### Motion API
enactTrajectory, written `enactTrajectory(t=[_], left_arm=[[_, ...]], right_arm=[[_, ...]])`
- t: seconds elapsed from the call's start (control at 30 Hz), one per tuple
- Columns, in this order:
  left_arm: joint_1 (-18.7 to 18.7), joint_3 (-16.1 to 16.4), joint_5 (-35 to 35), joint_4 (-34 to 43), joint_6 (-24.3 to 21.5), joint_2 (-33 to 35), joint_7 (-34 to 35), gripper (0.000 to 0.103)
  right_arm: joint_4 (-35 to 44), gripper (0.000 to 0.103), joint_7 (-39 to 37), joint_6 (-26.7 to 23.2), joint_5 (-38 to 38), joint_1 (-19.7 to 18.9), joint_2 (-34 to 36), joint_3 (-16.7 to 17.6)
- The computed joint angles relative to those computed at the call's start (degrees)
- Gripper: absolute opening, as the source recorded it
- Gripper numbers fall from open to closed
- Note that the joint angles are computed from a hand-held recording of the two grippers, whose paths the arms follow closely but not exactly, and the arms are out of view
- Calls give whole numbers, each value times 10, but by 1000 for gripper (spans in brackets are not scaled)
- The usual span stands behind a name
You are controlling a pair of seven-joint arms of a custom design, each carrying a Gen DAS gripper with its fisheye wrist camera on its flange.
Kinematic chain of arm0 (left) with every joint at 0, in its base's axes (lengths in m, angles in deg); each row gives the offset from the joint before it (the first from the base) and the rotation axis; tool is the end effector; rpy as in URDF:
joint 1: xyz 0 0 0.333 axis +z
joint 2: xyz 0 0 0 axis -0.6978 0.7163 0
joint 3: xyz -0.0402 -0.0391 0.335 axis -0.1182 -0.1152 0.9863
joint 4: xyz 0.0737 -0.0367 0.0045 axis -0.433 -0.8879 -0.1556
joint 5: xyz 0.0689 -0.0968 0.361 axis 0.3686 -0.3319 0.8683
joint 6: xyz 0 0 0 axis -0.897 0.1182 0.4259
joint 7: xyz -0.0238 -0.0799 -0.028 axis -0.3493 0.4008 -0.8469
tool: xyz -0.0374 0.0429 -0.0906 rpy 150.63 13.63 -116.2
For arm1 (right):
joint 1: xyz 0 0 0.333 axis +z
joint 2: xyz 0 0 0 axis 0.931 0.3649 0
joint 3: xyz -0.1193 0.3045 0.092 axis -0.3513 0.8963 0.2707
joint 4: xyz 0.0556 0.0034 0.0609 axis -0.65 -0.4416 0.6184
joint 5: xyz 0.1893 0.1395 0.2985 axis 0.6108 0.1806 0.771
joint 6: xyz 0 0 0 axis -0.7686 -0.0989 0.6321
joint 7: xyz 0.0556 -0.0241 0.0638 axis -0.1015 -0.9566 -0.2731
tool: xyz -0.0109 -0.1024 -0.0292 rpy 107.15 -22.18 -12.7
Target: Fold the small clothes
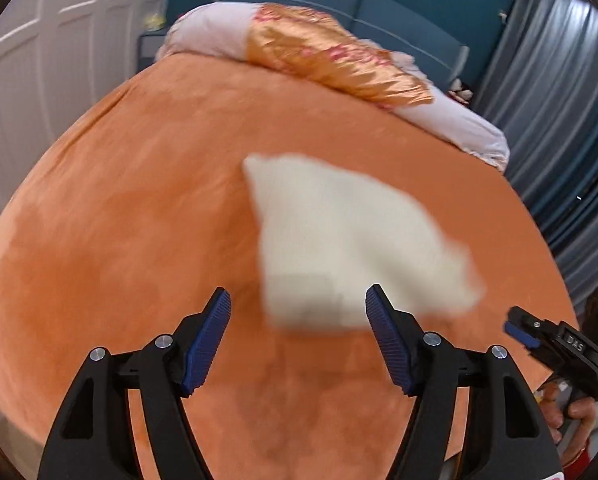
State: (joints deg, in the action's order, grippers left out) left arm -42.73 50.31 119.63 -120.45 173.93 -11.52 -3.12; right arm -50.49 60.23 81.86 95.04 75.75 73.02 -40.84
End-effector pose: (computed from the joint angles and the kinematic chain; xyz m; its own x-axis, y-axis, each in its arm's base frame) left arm 0.3787 -0.1805 0.4408 0.2992 -0.9192 0.2561 -0.6766 -0.3936 -0.6223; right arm 0.5170 0.0457 0.4111 0.2139 -0.7890 -0.5760 -0.8590 0.1289 -0.4956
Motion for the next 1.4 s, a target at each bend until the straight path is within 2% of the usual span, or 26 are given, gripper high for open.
enactTrajectory(t=[0.1,0.17,0.2,0.3,0.43,0.47,0.5,0.53,0.57,0.6,0.67,0.73,0.8,0.83,0.87,0.9,0.97,1.0,1.03,1.1,1.2,1.27,1.33,1.4], left_arm=[[9,-25,21,9,-21,12,-22,66],[14,-37,51,33,-28,39,-44,66],[0,-35,50,36,-39,39,-48,66],[-7,-37,87,70,-68,76,-76,66],[-26,-17,106,100,-101,127,-87,66],[-33,-11,108,105,-109,134,-86,66],[-39,-5,110,109,-115,141,-85,66],[-45,2,109,114,-123,149,-81,66],[-52,9,109,116,-126,152,-80,66],[-57,17,110,117,-127,155,-81,66],[-68,34,111,116,-121,159,-82,66],[-79,49,117,114,-117,164,-87,67],[-85,60,126,114,-113,168,-97,69],[-88,65,120,116,-113,175,-93,69],[-91,69,111,118,-113,180,-85,69],[-93,73,104,119,-111,186,-80,69],[-96,80,90,120,-97,198,-69,69],[-100,81,91,122,-104,200,-71,69],[-104,79,100,126,-121,200,-78,69],[-109,80,99,127,-128,198,-78,69],[-116,77,97,124,-146,182,-84,68],[-122,64,125,127,-186,163,-113,68],[-126,58,131,139,-220,168,-112,68],[-127,67,100,149,-210,190,-75,69]], right_arm=[[-6,55,-9,23,-41,10,-3,4],[18,55,-5,41,-53,21,16,14],[33,55,4,46,-59,26,27,18],[71,55,23,41,-84,32,60,27],[142,55,97,39,-161,30,133,40],[160,52,119,37,-181,33,152,40],[177,36,134,31,-200,32,172,41],[189,28,148,19,-222,30,185,41],[199,16,170,19,-250,32,194,43],[204,11,175,26,-257,33,196,49],[211,10,105,33,-202,10,181,80],[207,10,-7,39,-104,-11,149,103],[206,10,-104,18,-15,-20,130,104],[211,10,-108,26,-21,-14,139,100],[218,10,-72,54,-67,12,160,81],[230,10,0,77,-151,30,192,67],[254,11,127,61,-280,53,247,37],[255,12,139,56,-291,46,256,40],[241,12,112,68,-261,25,245,62],[219,13,106,68,-238,6,215,77],[139,14,-11,103,-129,-20,133,97],[90,14,-71,84,-80,-23,88,87],[70,14,-49,58,-112,-11,87,68],[66,13,7,91,-189,16,113,54]])
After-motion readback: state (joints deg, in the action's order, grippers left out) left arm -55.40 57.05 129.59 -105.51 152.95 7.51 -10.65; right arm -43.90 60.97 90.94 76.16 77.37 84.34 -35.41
